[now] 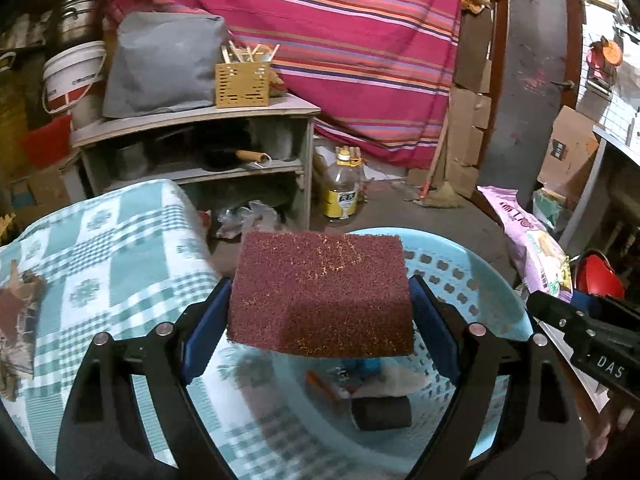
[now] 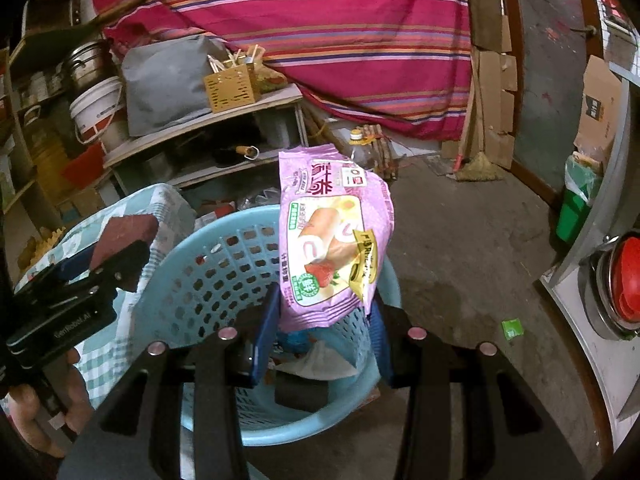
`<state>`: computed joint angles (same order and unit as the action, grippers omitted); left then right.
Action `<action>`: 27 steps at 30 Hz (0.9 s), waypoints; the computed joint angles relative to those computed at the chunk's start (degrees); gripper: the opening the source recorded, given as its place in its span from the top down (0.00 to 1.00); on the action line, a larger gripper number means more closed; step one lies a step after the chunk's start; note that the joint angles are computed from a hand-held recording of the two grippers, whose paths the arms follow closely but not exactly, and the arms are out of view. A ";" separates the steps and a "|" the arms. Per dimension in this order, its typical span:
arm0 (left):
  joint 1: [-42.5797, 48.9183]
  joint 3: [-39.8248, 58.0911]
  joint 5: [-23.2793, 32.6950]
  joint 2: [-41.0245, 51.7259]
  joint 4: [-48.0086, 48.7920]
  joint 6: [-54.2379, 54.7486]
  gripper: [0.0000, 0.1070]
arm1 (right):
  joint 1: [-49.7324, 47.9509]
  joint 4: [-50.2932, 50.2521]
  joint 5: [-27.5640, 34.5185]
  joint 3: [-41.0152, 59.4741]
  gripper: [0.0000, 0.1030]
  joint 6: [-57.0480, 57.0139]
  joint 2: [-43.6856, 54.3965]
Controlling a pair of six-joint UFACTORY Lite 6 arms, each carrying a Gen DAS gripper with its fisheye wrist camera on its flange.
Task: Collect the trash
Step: 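Open the left gripper to drop the pad while the right drops the pink bag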
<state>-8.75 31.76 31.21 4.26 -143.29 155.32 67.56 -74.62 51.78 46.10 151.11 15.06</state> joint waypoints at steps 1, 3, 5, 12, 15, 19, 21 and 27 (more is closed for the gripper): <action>-0.36 0.08 -0.04 0.23 -0.15 -0.07 0.21 | -0.07 -0.08 -0.10 -0.54 0.59 0.35 -0.32; -0.65 1.06 -0.35 1.14 1.45 -1.96 0.19 | -0.12 -0.24 -0.22 -1.51 0.59 1.22 -0.93; 0.04 1.70 -0.18 1.77 4.17 -4.97 0.16 | -0.20 -0.49 -0.39 -2.25 0.59 1.84 -1.37; 0.71 0.53 -0.92 0.20 2.23 -2.44 0.12 | -0.50 -0.90 -0.93 -2.01 0.59 1.35 -1.00; 2.73 -0.80 -0.79 -1.72 1.10 -0.94 0.12 | -0.79 -1.25 -1.34 -0.38 0.59 0.50 0.33; 8.20 -1.16 -0.41 -3.67 5.77 -4.18 0.09 | -1.81 -1.99 -2.68 2.77 0.59 -1.21 2.90; 10.83 -1.20 -0.22 -4.33 7.79 -5.60 0.09 | -2.40 -2.15 -3.56 4.99 0.59 -2.42 4.50; 18.53 0.11 -0.07 -4.99 15.77 -10.77 0.09 | -3.64 -1.50 -5.76 11.44 0.35 -5.77 9.76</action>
<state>9.79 31.87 31.13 -0.73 -127.52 144.55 63.92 -76.12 46.01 57.54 145.34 24.81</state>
